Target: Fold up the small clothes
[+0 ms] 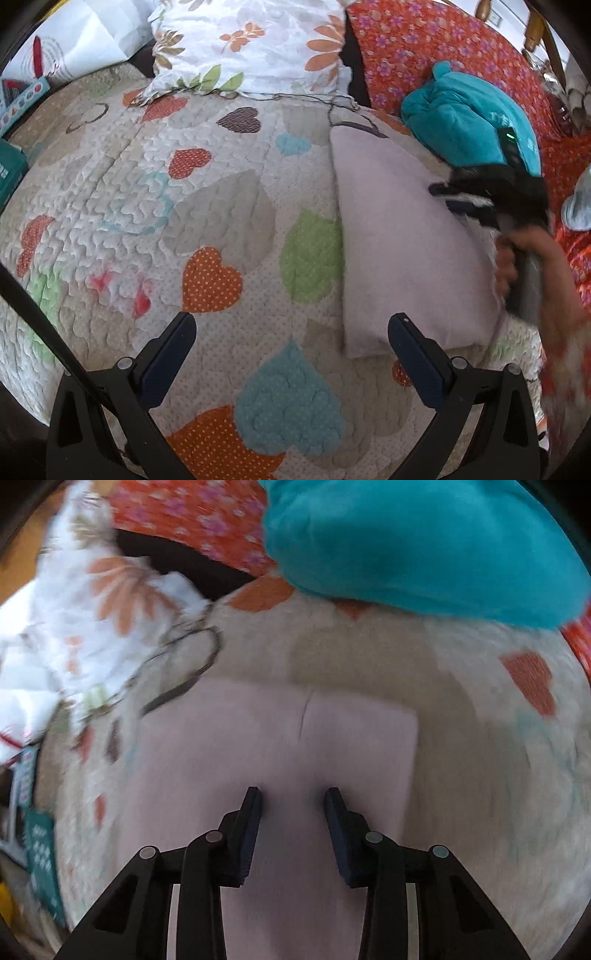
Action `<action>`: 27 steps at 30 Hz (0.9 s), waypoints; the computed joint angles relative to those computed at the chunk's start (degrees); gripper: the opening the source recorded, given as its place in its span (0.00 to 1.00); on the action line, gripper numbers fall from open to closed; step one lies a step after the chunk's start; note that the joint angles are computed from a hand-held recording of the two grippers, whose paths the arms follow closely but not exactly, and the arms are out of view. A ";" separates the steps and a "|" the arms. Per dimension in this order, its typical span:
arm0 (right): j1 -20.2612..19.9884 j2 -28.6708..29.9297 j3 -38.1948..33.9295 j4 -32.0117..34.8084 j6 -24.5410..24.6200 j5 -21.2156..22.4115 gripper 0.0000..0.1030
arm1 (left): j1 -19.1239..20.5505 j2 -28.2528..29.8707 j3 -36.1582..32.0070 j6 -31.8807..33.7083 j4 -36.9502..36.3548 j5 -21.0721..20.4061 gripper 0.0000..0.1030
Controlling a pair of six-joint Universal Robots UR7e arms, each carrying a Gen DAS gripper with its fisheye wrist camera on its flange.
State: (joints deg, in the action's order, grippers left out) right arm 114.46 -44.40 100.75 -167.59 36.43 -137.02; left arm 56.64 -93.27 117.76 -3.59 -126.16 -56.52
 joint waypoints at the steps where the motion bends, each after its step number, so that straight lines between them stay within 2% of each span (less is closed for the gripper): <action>1: -0.46 0.72 -2.40 2.48 -0.36 -1.68 0.38 | 0.24 0.32 -0.23 -0.16 -0.41 0.54 1.00; 3: -1.12 2.53 -8.52 10.97 0.68 -6.59 0.38 | 0.89 1.28 -1.09 -0.74 -0.48 1.54 1.00; 4: -1.15 3.02 -10.29 13.19 1.37 -8.48 0.38 | 1.28 1.69 -1.69 -1.24 -0.06 1.70 1.00; 5: -0.71 3.61 -11.83 13.01 1.27 -10.62 0.38 | 1.66 1.97 -2.19 -1.71 0.18 1.70 1.00; 7: 0.15 3.52 -11.73 7.72 -1.87 -9.69 0.38 | 2.40 2.24 -2.99 -2.89 0.16 1.72 1.00; 9: 1.66 2.75 -9.82 1.70 -4.80 -4.95 0.38 | 2.68 2.22 -3.25 -3.35 0.04 1.72 1.00; 11: 4.06 2.39 -7.69 -0.93 -7.29 -0.85 0.38 | 2.67 2.13 -3.34 -3.67 0.13 2.17 1.00; 13: 5.78 1.99 -4.41 -6.57 -9.66 5.59 0.38 | 2.58 1.85 -3.29 -3.88 -0.14 3.00 1.00; 14: 6.56 1.56 -1.58 -11.00 -10.20 11.29 0.38 | 2.53 1.72 -3.24 -3.57 -0.49 3.44 1.00; 17: 6.83 2.07 3.57 -18.43 -7.52 21.81 0.43 | 2.19 1.06 -3.15 -2.40 -2.34 6.56 1.00; 19: 6.48 3.09 5.79 -21.10 -5.91 25.92 0.43 | 2.26 0.54 -3.57 -1.85 -4.11 8.40 1.00; 23: 5.50 5.82 10.08 -22.36 -0.39 31.02 0.49 | 2.91 -0.73 -4.26 -1.42 -6.59 10.02 1.00; 24: 5.55 6.56 11.16 -22.81 0.80 31.50 0.49 | 3.09 -0.99 -4.31 -1.19 -7.20 10.12 1.00; 26: 7.18 7.11 13.35 -23.76 2.92 29.34 0.49 | 3.31 -1.58 -4.31 -0.98 -8.19 10.54 1.00; 27: 7.84 6.71 14.83 -22.86 5.45 29.75 0.51 | 3.34 -1.76 -4.36 -1.00 -8.25 10.49 1.00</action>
